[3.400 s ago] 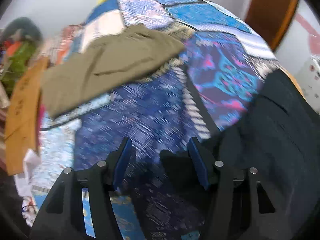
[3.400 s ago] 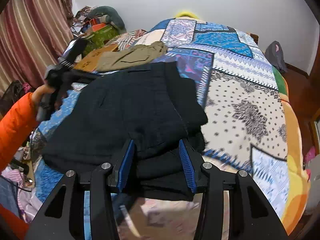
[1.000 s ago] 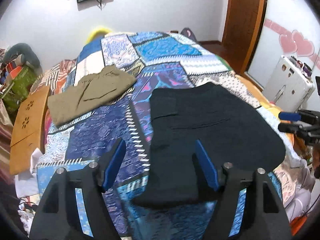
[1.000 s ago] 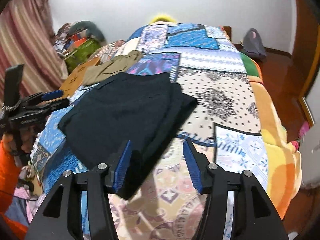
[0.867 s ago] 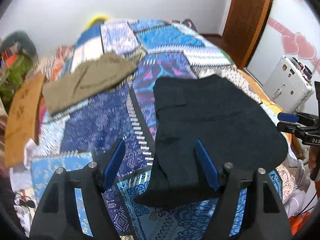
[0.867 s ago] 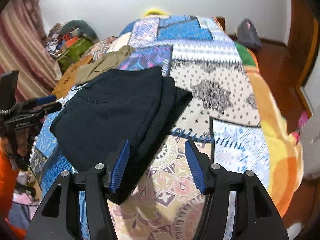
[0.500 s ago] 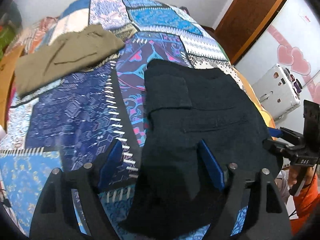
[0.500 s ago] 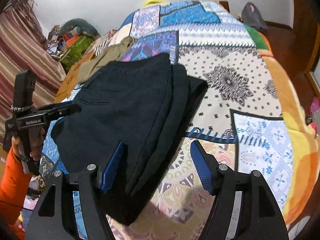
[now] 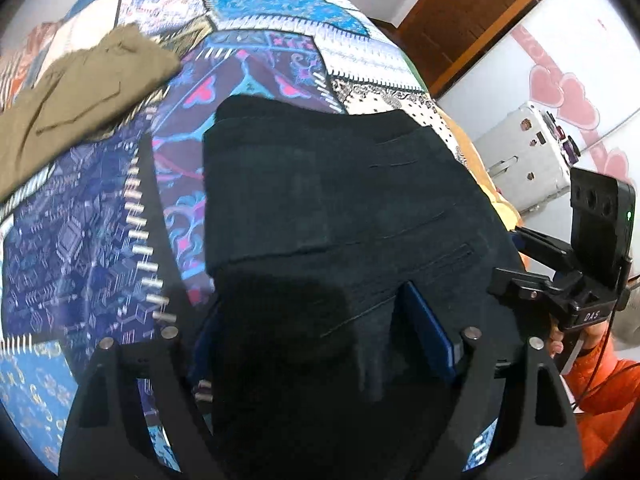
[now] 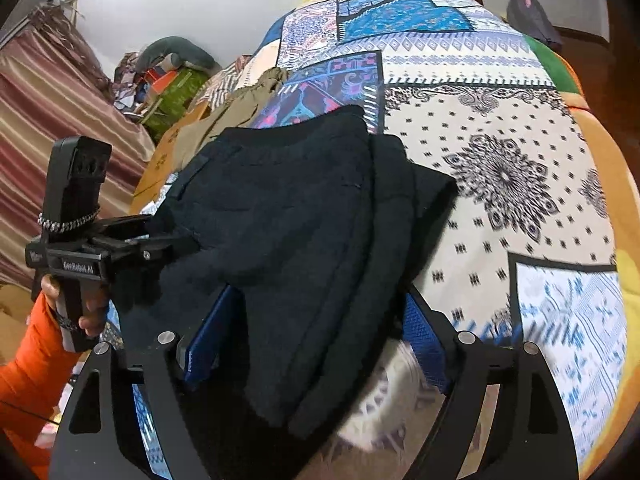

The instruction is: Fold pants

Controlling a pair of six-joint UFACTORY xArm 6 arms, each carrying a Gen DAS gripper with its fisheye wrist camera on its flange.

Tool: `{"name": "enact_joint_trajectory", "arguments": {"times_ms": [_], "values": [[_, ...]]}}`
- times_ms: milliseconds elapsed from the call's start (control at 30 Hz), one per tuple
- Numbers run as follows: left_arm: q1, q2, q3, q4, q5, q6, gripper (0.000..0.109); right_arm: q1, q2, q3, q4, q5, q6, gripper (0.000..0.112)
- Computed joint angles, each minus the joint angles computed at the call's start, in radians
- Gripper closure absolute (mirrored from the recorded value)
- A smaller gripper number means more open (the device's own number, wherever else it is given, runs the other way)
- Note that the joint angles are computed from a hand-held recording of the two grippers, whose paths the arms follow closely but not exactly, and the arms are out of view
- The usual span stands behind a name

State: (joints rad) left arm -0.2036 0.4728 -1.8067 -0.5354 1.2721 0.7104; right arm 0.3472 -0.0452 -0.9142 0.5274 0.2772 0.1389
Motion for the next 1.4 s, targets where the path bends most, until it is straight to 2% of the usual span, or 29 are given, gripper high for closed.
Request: {"name": "enact_joint_trajectory", "arguments": {"times_ms": [67, 200, 433, 533, 700, 967, 1133, 1267, 1400], "values": [[-0.005, -0.003, 0.003, -0.008, -0.015, 0.002, 0.033, -0.004, 0.008, -0.008, 0.041, -0.006, -0.031, 0.037], [-0.01, -0.012, 0.01, -0.013, -0.056, -0.022, 0.05, -0.009, 0.001, -0.01, 0.181, -0.015, -0.135, 0.057], [-0.018, -0.105, 0.108, -0.021, -0.174, 0.041, 0.075, -0.012, -0.017, -0.019, 0.023, -0.025, -0.065, 0.077], [-0.017, -0.157, 0.154, -0.057, -0.216, 0.084, 0.081, -0.014, -0.02, -0.037, -0.022, -0.028, -0.048, 0.079], [-0.012, -0.214, 0.188, -0.088, -0.291, 0.116, 0.084, -0.009, -0.005, -0.092, -0.177, -0.038, 0.033, 0.083], [0.055, -0.181, 0.067, -0.168, -0.291, 0.119, 0.084, -0.01, 0.086, -0.274, -0.316, -0.042, 0.051, 0.083], [0.099, -0.08, -0.107, -0.178, -0.277, 0.074, 0.084, -0.008, 0.209, -0.461, -0.363, -0.026, 0.027, 0.083], [0.12, 0.014, -0.252, -0.154, -0.27, 0.029, 0.084, -0.007, 0.316, -0.61, -0.346, -0.017, -0.018, 0.083], [0.144, 0.147, -0.46, -0.104, -0.246, -0.032, 0.084, -0.007, 0.454, -0.81, -0.313, 0.03, -0.062, 0.083]]}}
